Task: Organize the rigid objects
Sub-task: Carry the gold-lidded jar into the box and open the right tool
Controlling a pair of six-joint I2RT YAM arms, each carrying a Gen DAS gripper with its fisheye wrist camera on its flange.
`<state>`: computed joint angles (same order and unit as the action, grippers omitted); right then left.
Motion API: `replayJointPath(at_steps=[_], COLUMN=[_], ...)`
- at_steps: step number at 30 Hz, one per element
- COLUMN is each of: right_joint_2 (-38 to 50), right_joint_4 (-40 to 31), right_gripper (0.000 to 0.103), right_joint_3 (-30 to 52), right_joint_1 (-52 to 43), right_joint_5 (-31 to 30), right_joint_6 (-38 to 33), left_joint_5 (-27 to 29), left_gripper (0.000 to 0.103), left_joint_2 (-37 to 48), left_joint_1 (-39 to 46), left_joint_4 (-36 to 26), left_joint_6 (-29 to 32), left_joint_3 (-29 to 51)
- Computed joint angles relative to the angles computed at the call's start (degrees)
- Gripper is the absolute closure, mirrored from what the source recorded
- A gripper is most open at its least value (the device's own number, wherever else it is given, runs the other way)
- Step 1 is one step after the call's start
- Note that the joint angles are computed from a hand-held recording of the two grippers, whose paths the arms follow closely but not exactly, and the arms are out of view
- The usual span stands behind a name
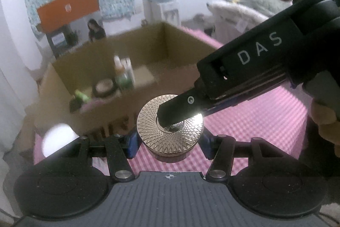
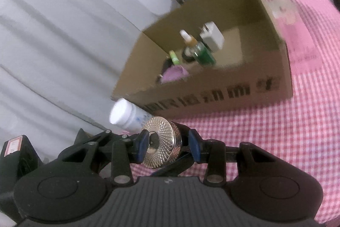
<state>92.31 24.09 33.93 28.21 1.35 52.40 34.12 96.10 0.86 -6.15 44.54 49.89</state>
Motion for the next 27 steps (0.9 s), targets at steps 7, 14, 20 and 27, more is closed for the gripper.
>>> replayJointPath(at_steps=[7,14,20,27], right_joint_2=[-5.3,-2.1,7.7,17.4], right_joint_4=[-10.0,-17.8,-23.3,-31.0], right_gripper=[0.059,0.059,0.059,0.059], right_joint_3=[6.8,16.0,24.5,33.3], right_joint_1=[-2.5,-9.9,-16.9,-20.8], right_joint_5=[0.8,-4.7,-12.2,-16.6], right_joint_6=[-7.0,-13.4,-16.9,-21.3], left_joint_5=[1.4,-0.7,-4.0,-5.5], left_gripper=[0.048,0.048,0.048,0.048], left_joint_2=[-1.0,4.8,15.7,26.8], left_joint_1=[-1.5,-5.4,-8.5,-9.9], left_joint_4=[-1.4,-1.6,-8.6,-19.2], left_joint_6=[-4.2,-10.5,-13.8,-16.4], left_joint_3=[5.9,13.4,25.0,38.8])
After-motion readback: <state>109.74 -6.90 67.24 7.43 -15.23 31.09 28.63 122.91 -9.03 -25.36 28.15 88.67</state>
